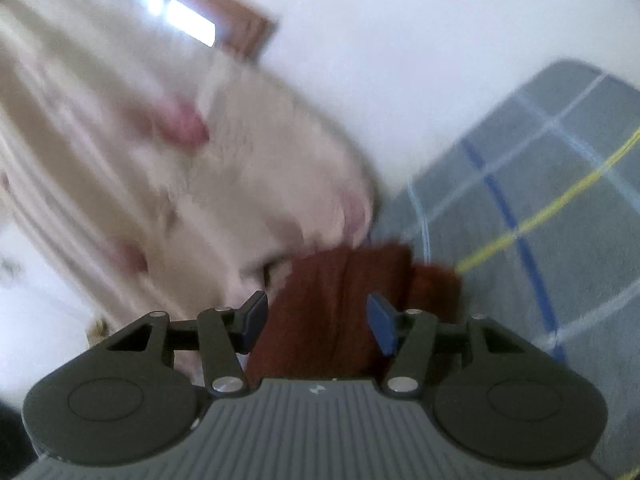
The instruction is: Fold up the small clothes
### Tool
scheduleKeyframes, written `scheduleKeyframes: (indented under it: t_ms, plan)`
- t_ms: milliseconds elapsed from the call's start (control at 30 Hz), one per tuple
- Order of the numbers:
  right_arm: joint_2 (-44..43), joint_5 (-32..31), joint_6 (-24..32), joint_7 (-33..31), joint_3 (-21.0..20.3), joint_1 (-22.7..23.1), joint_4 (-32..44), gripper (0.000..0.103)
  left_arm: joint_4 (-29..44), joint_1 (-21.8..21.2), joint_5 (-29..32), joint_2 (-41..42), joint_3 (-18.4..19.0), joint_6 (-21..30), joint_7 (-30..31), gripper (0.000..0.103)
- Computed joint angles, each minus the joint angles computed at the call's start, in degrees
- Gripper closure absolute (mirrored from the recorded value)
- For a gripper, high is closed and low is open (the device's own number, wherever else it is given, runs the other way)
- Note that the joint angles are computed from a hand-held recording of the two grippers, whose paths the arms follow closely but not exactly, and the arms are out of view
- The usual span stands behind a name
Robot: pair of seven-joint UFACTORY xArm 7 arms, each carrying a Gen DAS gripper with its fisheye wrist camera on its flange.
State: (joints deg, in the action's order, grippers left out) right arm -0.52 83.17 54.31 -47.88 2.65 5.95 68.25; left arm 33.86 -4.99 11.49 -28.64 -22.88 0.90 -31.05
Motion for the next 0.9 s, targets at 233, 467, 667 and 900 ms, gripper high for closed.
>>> scheduleKeyframes:
  t_ms: [233,467,667,900]
  plan:
    - [1.04,-10.55,-6.35,5.28,2.70,3.58,0.54,0.083,0.05,1.58,0.69,-1.32,-1.82,1.71,-1.65,0.017]
    - [-3.28,0.25,-11.30,-4.55,1.30,4.08,-5.18,0.087,-0.58,-3.04,0.23,-1.29,1.89,2.87,0.66,0.015]
    - [-0.32,2.56,-10.32,-2.97,0.95,3.37,-6.32,0.081,-0.36,-3.68,-0.57,-0.69,2.54,3.06,0.41,0.009]
    - [-2.36,-1.82,-9.94,0.20,0.91,3.79,-6.13,0.000,-0.59,-2.86,-0.43,-0.49,1.87,1.92,-0.02,0.007]
